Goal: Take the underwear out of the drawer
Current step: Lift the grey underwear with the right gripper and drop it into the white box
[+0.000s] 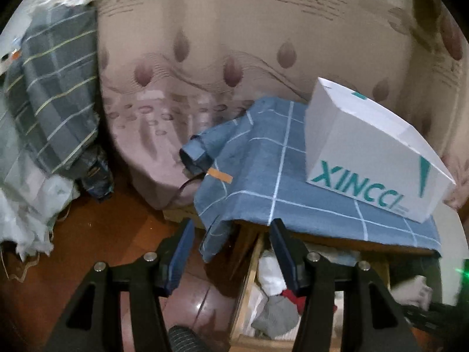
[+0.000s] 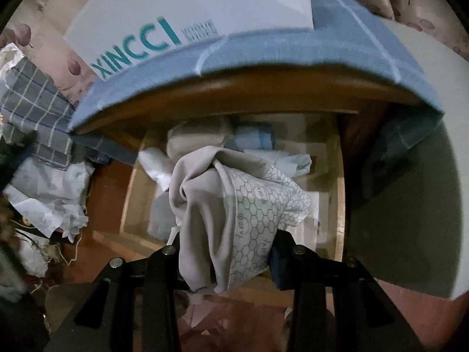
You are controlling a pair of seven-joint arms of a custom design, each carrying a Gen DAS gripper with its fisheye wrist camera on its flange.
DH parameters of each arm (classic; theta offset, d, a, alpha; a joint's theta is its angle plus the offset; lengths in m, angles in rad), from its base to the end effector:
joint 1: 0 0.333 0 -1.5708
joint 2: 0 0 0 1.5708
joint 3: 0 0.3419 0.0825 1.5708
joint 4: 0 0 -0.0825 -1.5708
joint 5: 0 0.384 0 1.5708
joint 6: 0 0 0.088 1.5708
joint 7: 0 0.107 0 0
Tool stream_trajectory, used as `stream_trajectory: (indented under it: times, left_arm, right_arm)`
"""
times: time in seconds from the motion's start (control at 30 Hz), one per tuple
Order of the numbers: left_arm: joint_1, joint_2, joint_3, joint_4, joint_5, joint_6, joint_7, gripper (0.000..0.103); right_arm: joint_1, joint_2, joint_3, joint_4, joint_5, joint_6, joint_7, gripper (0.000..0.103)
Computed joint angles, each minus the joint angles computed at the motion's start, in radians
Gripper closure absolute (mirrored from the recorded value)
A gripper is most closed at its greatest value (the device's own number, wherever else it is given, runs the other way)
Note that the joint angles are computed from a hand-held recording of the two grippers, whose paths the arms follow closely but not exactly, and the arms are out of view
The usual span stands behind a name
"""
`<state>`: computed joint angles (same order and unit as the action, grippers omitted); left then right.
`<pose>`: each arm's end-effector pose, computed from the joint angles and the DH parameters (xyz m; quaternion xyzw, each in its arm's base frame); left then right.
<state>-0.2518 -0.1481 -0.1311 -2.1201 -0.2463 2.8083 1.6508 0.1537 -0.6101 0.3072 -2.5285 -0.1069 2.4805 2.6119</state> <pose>0.5176 -0.2005 0.6011 -0.5512 0.7266 -0.3692 0.1787 0.3494 0.1933 0.5513 -0.4806 0.8272 -0.1421 0.2543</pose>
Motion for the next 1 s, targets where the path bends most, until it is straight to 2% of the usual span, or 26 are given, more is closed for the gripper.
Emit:
stream_trajectory:
  times: [0.13, 0.17, 0.23, 0.3, 0.33, 0.43, 0.53, 0.57, 0.73, 0.87, 1.0]
  left_arm:
    - [0.032, 0.048, -0.041, -0.004, 0.123, -0.022, -0.152, 0.048]
    - [0.028, 0.054, -0.042, -0.016, 0.120, -0.003, -0.146, 0.048]
    - [0.037, 0.059, -0.055, -0.039, 0.180, 0.021, -0.208, 0.048]
    - [0.019, 0.066, -0.045, -0.054, 0.129, 0.026, -0.157, 0.048]
    - [0.019, 0.073, -0.044, -0.051, 0.125, 0.005, -0.155, 0.048]
    - [0.011, 0.072, -0.036, -0.066, 0.041, 0.005, -0.103, 0.048]
    - [0.020, 0.075, -0.045, -0.071, 0.082, 0.023, -0.120, 0.048]
    - [0.030, 0.076, -0.052, -0.071, 0.132, 0.024, -0.163, 0.048]
    - [0.025, 0.089, -0.037, -0.059, 0.054, 0.008, -0.109, 0.048]
    - [0.040, 0.095, -0.040, -0.051, 0.056, -0.010, -0.119, 0.048]
    - [0.042, 0.098, -0.040, -0.045, 0.013, -0.018, -0.101, 0.048]
  right_arm:
    - [-0.003, -0.044, -0.002, 0.077, -0.019, -0.100, -0.028, 0.068]
    - [-0.008, -0.057, -0.001, 0.097, -0.028, -0.117, -0.035, 0.068]
    - [-0.031, -0.083, 0.001, 0.153, -0.050, -0.143, -0.044, 0.068]
    - [-0.066, -0.094, 0.009, 0.224, -0.083, -0.158, -0.055, 0.068]
    - [-0.083, -0.092, 0.015, 0.256, -0.100, -0.163, -0.061, 0.068]
    - [-0.144, -0.049, 0.036, 0.385, -0.172, -0.181, -0.096, 0.068]
    - [-0.200, 0.051, 0.064, 0.527, -0.262, -0.230, -0.125, 0.067]
    - [-0.210, 0.091, 0.070, 0.564, -0.286, -0.236, -0.116, 0.066]
    - [-0.199, 0.267, 0.036, 0.704, -0.355, -0.318, -0.120, 0.066]
    - [-0.166, 0.331, 0.002, 0.719, -0.395, -0.377, -0.133, 0.065]
    - [-0.123, 0.362, -0.045, 0.707, -0.410, -0.398, -0.145, 0.061]
